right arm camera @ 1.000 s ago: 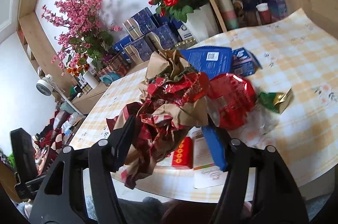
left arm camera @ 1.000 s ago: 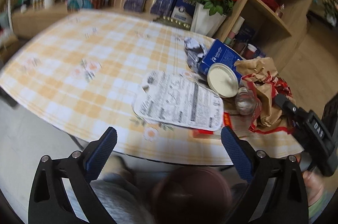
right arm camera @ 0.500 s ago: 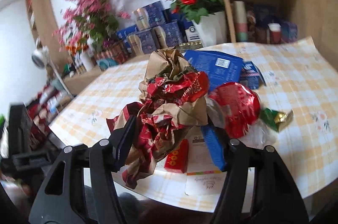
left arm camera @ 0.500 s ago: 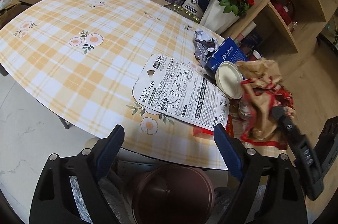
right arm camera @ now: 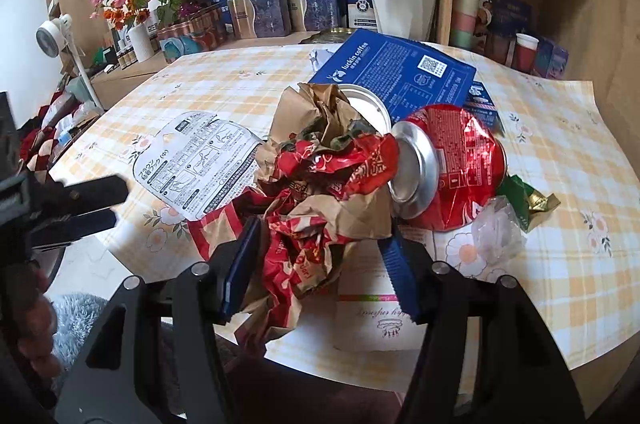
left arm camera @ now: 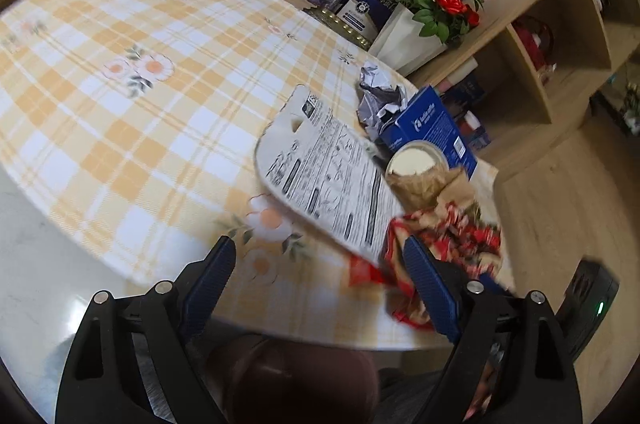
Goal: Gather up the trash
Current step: 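Lift the gift wrap with the right tool while the left tool grasps the paper leaflet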
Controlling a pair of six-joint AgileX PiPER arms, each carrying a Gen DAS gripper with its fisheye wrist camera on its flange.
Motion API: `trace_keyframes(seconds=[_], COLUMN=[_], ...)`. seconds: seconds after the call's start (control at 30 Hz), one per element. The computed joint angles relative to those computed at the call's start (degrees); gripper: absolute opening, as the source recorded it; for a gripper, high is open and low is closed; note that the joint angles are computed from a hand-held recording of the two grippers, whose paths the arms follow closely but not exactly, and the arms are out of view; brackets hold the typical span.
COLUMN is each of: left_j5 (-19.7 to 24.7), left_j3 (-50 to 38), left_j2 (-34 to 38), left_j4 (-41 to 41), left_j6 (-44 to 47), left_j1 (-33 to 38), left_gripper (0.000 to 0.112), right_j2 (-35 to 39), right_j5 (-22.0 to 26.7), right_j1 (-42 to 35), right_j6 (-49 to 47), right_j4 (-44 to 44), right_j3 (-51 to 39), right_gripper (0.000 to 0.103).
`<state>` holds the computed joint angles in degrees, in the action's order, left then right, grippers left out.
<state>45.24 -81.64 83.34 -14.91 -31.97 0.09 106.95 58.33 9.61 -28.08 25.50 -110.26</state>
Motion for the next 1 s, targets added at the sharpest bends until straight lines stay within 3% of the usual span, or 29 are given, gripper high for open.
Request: trace_keyframes(seconds=[0.17, 0.3, 0.43, 0.5, 0.53, 0.6, 0.67, 0.73, 0.77, 1.0], left_j5=[-4.67, -8.04, -6.88, -6.45, -5.71, -7.04, -7.88, -7.25, -6.88, -0.41], left_j3=[0.57, 1.13, -2.28, -3.01, -3.77, -2.90, -3.26, -6.15, -7.13, -16.18], left_j2=[5.41, 7.97, 11.00, 11.92, 12.57, 11.83, 10.54, 9.17, 8.67, 5.17], left_j4=[-13.72, -20.26, -21.70, -22.88, -22.85, -24.26, -21.01, -12.03, -10.40, 2.18], left_j6=[6.28, 10.73, 13.61, 15.14, 15.44, 16.97, 15.63, 10.89, 10.44, 6.25], left_j1=[4.80, 6.02, 5.69, 5.69, 5.68, 5.76, 5.02, 3.13, 2.78, -0.19], left_gripper=[0.063, 0.060, 0.060, 0.048, 0.028, 0.022, 0.014, 0.012, 0.009, 0.007], right_j2=[0.12, 0.14, 0.31, 0.31, 0.30, 0.58, 0.40, -0.24, -0.69, -2.99], right_j5=[0.35, 0.57, 0.58, 0.59, 0.61, 1.08, 1.43, 1.47, 1.30, 1.93], right_j1=[-0.16, -0.28, -0.45, -0.45, -0.46, -0.77, -1.41, -2.43, -2.77, -5.90], right_j6=[0.52, 0.53, 0.35, 0.37, 0.48, 0.71, 0.48, -0.25, -0.55, -0.75], right_j4=[0.42, 0.69, 1.15, 1.15, 1.20, 2.01, 3.72, 6.09, 6.89, 11.25], right_j3=[-0.15, -0.18, -0.20, -0.20, -0.18, -0.66, -0.59, -0.12, 0.23, -0.09], right_gripper=[0.060, 0.060, 0.060, 0.060, 0.060, 0.060, 0.060, 0.059, 0.048, 0.048])
